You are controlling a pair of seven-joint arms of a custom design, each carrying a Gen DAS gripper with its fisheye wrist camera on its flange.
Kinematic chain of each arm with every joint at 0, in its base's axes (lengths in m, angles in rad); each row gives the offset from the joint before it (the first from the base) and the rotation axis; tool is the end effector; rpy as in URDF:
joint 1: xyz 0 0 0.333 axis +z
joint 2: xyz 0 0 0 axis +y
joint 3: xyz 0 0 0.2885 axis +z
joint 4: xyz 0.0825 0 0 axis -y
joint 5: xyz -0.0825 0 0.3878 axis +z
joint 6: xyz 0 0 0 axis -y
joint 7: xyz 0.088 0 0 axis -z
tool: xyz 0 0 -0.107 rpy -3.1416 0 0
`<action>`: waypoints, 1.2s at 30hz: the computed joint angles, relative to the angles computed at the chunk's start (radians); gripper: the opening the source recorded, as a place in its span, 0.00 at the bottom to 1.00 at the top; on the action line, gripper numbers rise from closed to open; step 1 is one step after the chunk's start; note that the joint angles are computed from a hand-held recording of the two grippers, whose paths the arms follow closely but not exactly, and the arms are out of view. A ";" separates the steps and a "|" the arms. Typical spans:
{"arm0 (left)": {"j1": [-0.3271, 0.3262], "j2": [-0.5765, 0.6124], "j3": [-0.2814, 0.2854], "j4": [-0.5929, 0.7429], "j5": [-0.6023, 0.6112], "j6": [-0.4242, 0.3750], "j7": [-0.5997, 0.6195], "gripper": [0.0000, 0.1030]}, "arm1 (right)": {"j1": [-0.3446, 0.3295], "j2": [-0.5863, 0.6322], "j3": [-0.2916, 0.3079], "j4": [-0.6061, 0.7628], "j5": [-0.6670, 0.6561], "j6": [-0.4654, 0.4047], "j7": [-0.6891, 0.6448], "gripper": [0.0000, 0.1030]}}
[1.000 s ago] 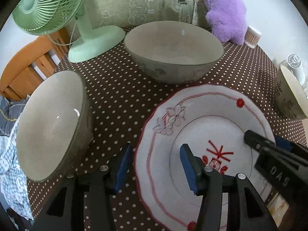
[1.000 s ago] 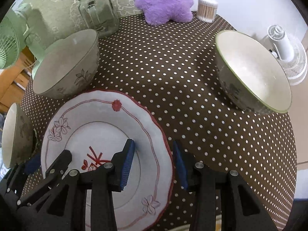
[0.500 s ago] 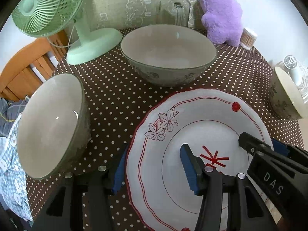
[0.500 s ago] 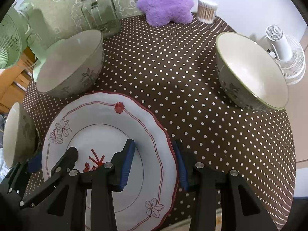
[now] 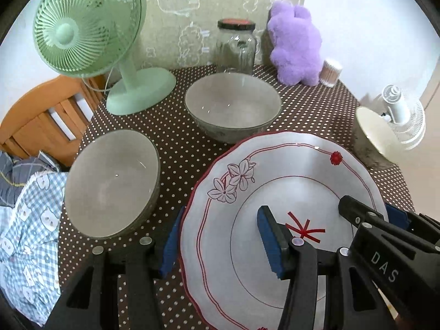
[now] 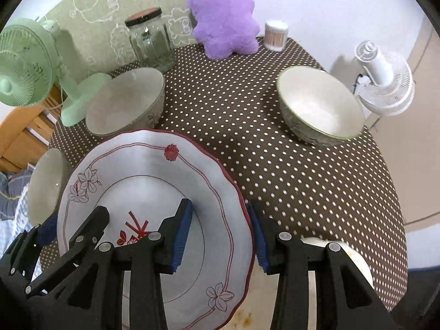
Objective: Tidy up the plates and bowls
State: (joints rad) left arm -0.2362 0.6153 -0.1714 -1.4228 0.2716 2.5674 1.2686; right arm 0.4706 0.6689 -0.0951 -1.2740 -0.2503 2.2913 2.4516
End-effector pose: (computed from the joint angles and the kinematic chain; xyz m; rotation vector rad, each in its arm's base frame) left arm 0.6944 -0.2745 0.3769 -1.6996 2.1542 -0.6196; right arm 0.6971 0.2881 0.3761 -1.6172 2.2916 -0.4571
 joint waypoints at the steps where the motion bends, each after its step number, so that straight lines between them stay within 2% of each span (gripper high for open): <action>1: 0.006 -0.017 -0.005 -0.023 -0.003 0.012 0.007 0.52 | 0.012 -0.021 -0.007 -0.023 -0.011 0.001 0.020 0.44; 9: 0.044 -0.134 -0.047 -0.176 -0.054 0.074 0.086 0.52 | 0.058 -0.164 -0.013 -0.183 -0.118 -0.003 0.163 0.44; 17: 0.007 -0.203 -0.043 -0.276 -0.039 0.084 0.057 0.52 | 0.027 -0.314 0.030 -0.398 -0.184 0.053 0.242 0.44; 22: -0.041 -0.226 -0.032 -0.310 0.010 0.059 -0.029 0.52 | -0.020 -0.389 0.063 -0.520 -0.168 0.094 0.216 0.44; 29: -0.093 -0.230 -0.049 -0.324 0.045 0.021 -0.110 0.52 | -0.090 -0.499 0.094 -0.704 -0.123 0.124 0.141 0.44; 36: -0.139 -0.216 -0.054 -0.320 0.077 -0.014 -0.198 0.52 | -0.141 -0.563 0.114 -0.812 -0.100 0.147 0.069 0.44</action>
State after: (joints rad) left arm -0.3751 0.3992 -0.2255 -1.7428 0.3490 2.5531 1.0701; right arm 0.3292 0.1055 0.0191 -2.0865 -0.3499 2.4380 2.5202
